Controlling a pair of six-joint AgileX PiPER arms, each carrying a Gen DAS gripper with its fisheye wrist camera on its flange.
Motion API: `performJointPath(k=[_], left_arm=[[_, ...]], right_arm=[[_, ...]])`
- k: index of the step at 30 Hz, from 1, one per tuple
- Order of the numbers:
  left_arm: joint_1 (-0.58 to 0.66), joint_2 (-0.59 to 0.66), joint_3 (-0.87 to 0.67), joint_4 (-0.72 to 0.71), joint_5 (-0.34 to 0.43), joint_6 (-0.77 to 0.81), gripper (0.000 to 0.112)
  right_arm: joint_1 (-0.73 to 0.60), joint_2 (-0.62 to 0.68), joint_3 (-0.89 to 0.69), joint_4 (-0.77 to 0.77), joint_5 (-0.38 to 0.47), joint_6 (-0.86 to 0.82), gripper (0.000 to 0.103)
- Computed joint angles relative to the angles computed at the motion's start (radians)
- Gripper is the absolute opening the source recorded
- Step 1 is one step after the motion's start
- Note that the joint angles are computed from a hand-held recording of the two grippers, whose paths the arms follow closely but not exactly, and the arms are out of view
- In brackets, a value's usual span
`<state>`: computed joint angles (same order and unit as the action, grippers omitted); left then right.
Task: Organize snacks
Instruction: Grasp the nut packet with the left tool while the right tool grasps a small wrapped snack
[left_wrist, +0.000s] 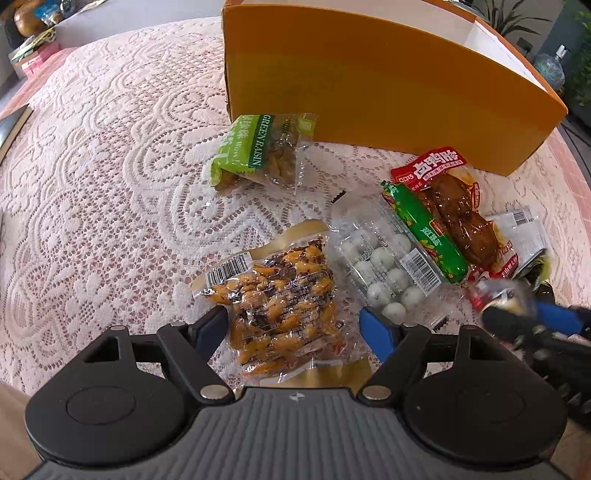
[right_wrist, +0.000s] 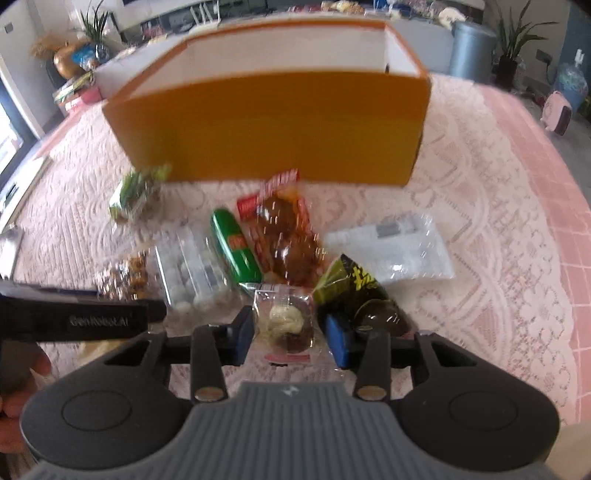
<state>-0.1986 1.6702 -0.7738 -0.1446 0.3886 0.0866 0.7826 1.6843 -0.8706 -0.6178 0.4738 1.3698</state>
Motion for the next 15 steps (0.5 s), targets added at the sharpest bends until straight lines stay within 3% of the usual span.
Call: performJointPath(k=[7,9,15], left_arm=[[-0.028,0.017,0.009,0.043,-0.040,-0.023,0.088],[-0.014,0.019,0.009,-0.014,-0.041,0.037,0.087],[0.038,-0.020,0.035,-0.233,-0.031,0.274,0.085]], right_arm=[[0.019,0.007,0.024,-0.032,-0.024,0.015,0.043],[0.014,0.010,0.028,-0.027,-0.041,0.018,0.046],[-0.013,0.024,0.035,0.042,-0.087,-0.034,0.041]])
